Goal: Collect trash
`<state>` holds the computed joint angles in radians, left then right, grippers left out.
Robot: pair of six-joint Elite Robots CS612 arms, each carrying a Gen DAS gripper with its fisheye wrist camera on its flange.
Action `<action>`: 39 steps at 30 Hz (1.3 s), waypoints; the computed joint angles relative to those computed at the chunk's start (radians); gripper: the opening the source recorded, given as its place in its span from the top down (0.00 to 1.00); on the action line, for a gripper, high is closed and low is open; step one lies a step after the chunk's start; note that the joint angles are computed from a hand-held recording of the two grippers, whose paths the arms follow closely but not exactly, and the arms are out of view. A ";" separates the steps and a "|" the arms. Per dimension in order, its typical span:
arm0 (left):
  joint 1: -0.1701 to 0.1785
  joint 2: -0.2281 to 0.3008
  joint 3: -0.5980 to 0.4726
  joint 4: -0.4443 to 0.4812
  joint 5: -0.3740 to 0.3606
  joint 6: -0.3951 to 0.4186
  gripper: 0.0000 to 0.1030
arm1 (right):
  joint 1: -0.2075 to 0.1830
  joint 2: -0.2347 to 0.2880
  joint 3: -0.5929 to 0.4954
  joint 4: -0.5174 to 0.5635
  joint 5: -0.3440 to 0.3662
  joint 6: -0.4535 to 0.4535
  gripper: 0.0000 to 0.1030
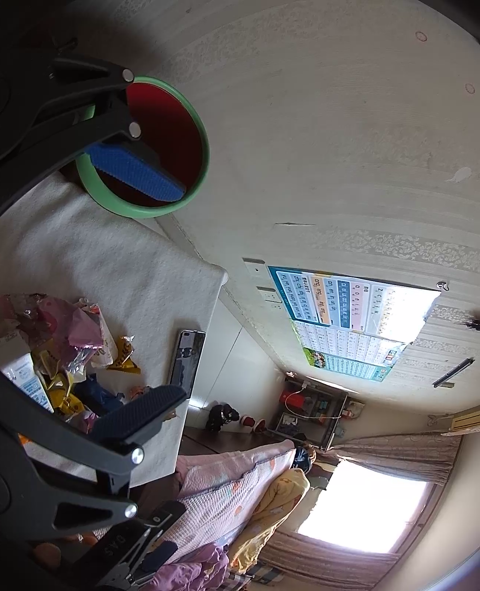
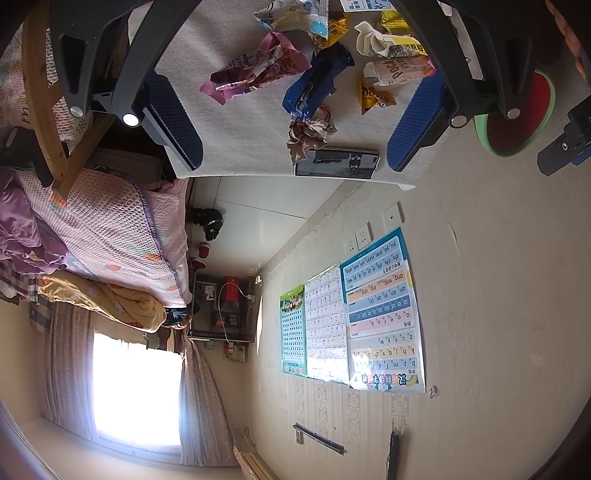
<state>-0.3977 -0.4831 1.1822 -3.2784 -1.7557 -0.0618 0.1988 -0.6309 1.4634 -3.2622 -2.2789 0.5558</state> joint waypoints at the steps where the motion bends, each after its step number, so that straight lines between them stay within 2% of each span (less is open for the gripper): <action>1: 0.000 0.000 0.000 0.000 0.001 0.001 0.05 | -0.001 0.000 0.000 0.001 0.001 0.000 0.07; 11: -0.001 -0.002 0.005 -0.003 0.023 -0.003 0.05 | -0.001 -0.002 0.004 0.000 -0.001 0.000 0.07; 39: 0.000 -0.008 0.015 -0.003 -0.005 0.006 0.05 | -0.001 -0.009 0.008 0.005 -0.008 -0.004 0.07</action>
